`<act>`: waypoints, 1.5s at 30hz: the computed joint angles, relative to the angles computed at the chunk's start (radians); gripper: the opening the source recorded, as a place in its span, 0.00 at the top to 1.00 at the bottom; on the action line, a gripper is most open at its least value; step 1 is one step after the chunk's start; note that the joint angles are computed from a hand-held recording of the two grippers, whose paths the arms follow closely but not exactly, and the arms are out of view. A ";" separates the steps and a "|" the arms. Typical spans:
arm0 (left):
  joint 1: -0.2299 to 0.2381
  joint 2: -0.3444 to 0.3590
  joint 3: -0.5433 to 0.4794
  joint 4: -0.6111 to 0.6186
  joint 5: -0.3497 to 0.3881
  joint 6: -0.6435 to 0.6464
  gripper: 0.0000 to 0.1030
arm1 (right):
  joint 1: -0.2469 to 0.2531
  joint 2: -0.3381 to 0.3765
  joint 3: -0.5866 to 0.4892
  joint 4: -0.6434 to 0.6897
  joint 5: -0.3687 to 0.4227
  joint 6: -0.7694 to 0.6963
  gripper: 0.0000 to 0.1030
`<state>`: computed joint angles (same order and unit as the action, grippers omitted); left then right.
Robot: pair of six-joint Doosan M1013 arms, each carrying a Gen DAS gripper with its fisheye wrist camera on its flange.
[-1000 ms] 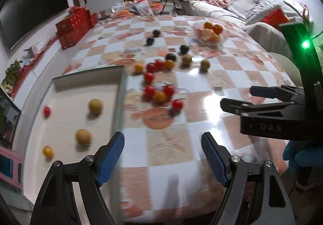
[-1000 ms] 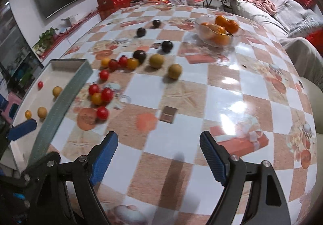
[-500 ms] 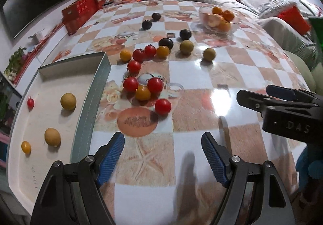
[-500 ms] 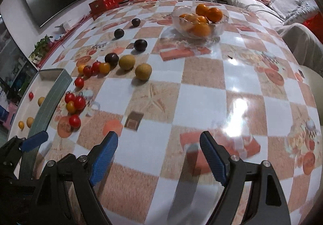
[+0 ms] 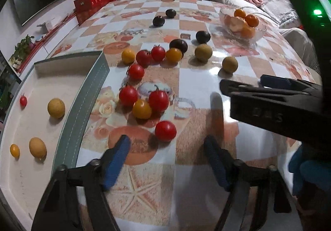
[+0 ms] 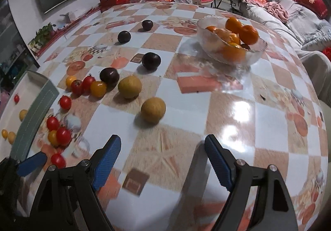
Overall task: Organize fruits
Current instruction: 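Grasp a red cherry tomato with the left tool while the right tool grasps a tan fruit, then carry both held fruits toward the white tray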
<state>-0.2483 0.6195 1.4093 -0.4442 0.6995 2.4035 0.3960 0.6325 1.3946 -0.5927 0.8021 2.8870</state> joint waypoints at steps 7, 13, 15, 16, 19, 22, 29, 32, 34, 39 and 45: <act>-0.003 0.006 -0.012 -0.013 0.002 -0.007 0.56 | -0.012 0.021 -0.038 -0.011 0.013 -0.038 0.56; 0.020 0.017 -0.028 -0.095 0.036 0.024 0.79 | -0.010 0.018 -0.030 -0.025 -0.024 -0.031 0.73; 0.027 0.019 -0.031 -0.118 0.051 0.044 0.79 | -0.007 0.009 -0.017 -0.029 -0.040 -0.016 0.73; 0.030 0.019 -0.030 -0.126 0.055 0.056 0.79 | -0.007 0.006 -0.013 -0.029 -0.047 -0.011 0.73; 0.041 0.017 -0.023 -0.161 0.070 0.108 0.79 | 0.002 -0.011 0.014 -0.039 -0.072 0.018 0.73; 0.052 0.012 -0.012 -0.187 0.080 0.147 0.79 | 0.014 -0.028 0.038 -0.049 -0.089 0.043 0.73; 0.066 -0.011 0.017 -0.221 0.094 0.244 0.79 | 0.046 -0.068 0.092 -0.093 -0.123 0.126 0.73; 0.071 -0.022 0.026 -0.240 0.107 0.277 0.79 | 0.055 -0.083 0.114 -0.094 -0.148 0.159 0.73; 0.075 -0.032 0.037 -0.261 0.109 0.310 0.79 | 0.063 -0.088 0.119 -0.100 -0.138 0.169 0.73; 0.089 -0.046 0.046 -0.295 0.135 0.360 0.79 | 0.080 -0.096 0.127 -0.102 -0.119 0.197 0.73; 0.112 -0.058 0.045 -0.325 0.162 0.395 0.79 | 0.098 -0.101 0.113 -0.113 -0.101 0.205 0.73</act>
